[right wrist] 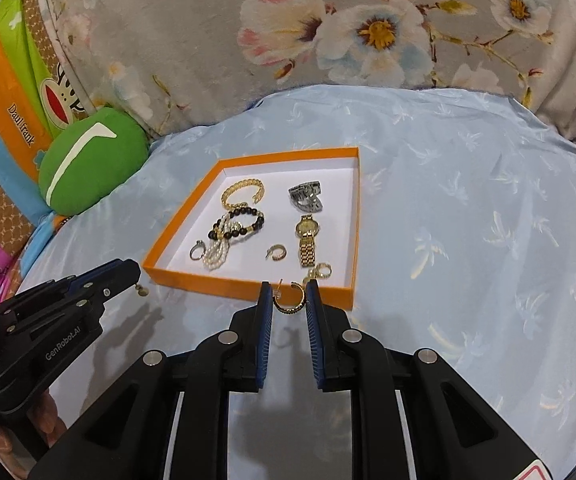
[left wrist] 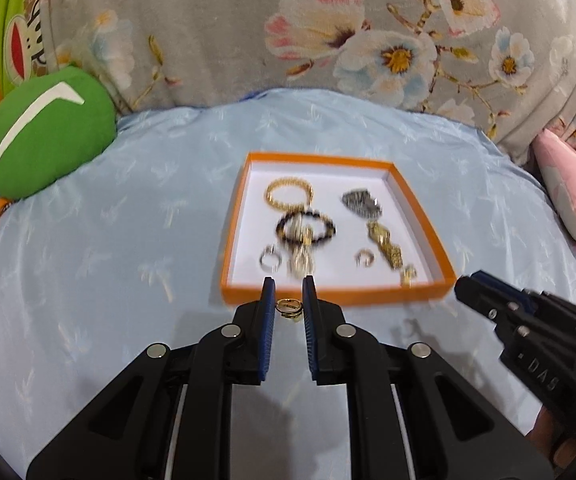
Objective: Organize jewelry
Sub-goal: 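Carry the gold ring and hoop earring into the orange box and release both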
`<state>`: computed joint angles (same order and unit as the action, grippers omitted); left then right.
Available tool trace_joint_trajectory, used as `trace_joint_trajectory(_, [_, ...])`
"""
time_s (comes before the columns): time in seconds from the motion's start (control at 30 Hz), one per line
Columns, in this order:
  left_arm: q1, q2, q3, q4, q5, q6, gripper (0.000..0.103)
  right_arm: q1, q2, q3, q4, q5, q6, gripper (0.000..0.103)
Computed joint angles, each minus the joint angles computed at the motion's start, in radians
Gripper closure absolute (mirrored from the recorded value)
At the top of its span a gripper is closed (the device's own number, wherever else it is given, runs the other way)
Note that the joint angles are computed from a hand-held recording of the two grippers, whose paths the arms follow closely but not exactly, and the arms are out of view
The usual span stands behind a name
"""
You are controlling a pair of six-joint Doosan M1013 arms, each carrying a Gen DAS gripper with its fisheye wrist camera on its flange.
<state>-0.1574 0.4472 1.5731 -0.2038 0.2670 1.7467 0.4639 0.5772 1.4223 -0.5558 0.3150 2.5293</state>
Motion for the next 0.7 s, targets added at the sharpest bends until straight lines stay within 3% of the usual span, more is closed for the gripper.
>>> trace_joint_trajectory(0.27, [-0.017,0.083,-0.116,0.106,0.019,-0.103,0.090,-0.017,0.078,-0.116,0.090,0.054,-0.116,0.087])
trace_joint_trajectory(0.47, [-0.024,0.129,-0.157,0.160,0.049,-0.140,0.090,-0.021,0.114,-0.160,0.144,0.079,-0.189,0.087])
trace_joint_trajectory(0.7, [-0.030,0.142,-0.168,0.199,0.048,-0.165,0.090,-0.020,0.129,-0.178,0.122,0.092,-0.177,0.087])
